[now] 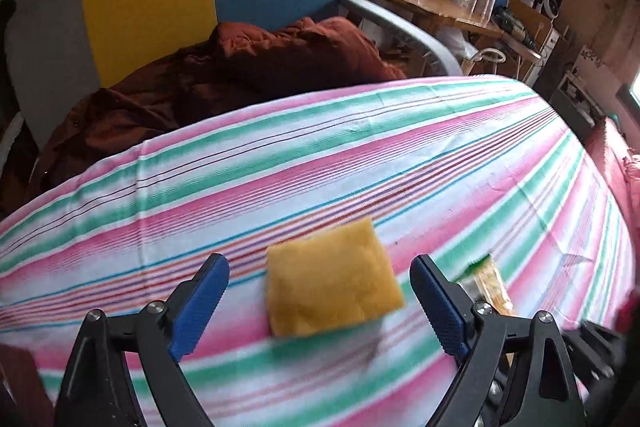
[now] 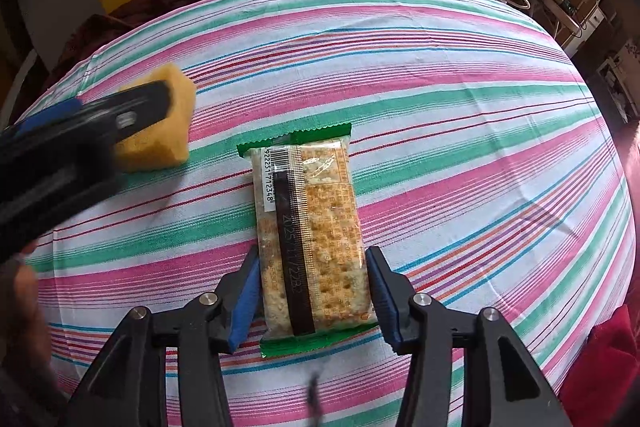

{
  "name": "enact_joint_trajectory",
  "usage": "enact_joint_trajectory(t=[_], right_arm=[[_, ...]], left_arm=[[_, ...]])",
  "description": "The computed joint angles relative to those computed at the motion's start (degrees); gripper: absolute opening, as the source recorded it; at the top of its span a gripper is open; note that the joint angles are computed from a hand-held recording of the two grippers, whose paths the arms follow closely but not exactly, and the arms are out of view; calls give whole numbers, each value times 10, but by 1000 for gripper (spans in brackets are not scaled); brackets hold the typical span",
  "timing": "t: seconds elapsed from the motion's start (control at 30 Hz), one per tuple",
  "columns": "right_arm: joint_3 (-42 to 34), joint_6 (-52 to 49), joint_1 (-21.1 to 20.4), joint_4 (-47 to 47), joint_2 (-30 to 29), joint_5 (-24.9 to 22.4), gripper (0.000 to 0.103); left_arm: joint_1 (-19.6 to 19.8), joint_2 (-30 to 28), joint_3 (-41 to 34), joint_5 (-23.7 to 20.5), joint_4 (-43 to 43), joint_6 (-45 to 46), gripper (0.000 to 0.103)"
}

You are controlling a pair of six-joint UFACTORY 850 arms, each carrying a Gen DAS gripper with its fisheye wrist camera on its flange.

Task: Organize objects
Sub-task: 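Grasp the green-edged cracker pack with the right gripper while the left grasps the yellow sponge, then lift and carry the yellow sponge and cracker pack over the gold tray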

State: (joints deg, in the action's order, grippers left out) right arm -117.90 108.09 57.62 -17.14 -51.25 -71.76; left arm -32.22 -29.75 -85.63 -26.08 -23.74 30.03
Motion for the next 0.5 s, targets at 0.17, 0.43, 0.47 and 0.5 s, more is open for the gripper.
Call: enact_joint_trajectory(t=[0.17, 0.43, 0.47, 0.5], right_arm=[[-5, -9, -3, -2, -3, -6, 52], [4, -11, -8, -16, 1, 0, 51], [4, -13, -9, -18, 1, 1, 51], [4, -15, -9, -20, 1, 1, 50]], left_arm=[[0, -48, -44, -31, 23, -34, 84], [11, 10, 46, 26, -82, 89, 61], [14, 23, 63, 34, -84, 86, 60], [17, 32, 76, 39, -85, 85, 60]])
